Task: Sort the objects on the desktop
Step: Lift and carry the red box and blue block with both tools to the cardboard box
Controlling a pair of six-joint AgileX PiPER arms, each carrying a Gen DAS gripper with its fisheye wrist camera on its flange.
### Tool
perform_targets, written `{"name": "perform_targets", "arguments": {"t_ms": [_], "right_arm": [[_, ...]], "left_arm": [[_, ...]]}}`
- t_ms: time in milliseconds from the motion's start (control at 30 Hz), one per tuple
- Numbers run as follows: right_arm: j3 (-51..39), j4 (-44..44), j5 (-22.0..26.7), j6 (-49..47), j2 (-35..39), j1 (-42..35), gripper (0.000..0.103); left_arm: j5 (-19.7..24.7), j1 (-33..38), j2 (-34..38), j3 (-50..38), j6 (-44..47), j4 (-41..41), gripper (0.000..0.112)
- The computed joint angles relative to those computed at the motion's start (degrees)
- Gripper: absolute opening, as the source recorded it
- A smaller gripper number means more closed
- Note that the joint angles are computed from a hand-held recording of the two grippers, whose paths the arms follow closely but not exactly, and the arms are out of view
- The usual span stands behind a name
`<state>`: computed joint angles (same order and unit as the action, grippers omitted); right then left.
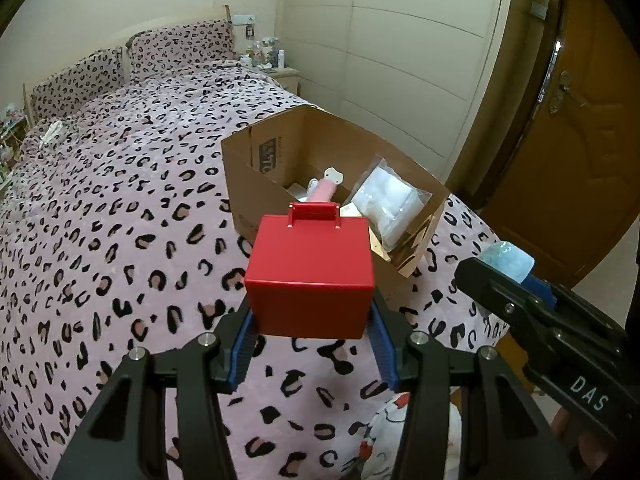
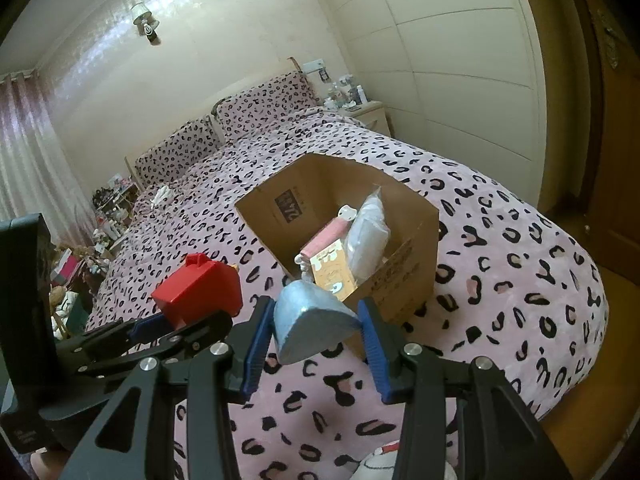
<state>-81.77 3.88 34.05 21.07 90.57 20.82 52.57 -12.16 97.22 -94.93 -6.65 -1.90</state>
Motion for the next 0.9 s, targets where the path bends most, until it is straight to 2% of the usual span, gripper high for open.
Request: {"name": "perform_targets", "arguments": {"t_ms": [533,900], "right_arm": [[-5.03,1.58,1.52,-3.67,3.29,-3.34,0.044],[-11.17,1.2,2.99,-4.56,7.52,-5.07,0.044]], "left_arm": [[5.54,0.34,8.99,-15.02,3.8,-4.06,0.051],[11.91,0.35,17.63,-29.97,4.63,-4.93,0.051]]}}
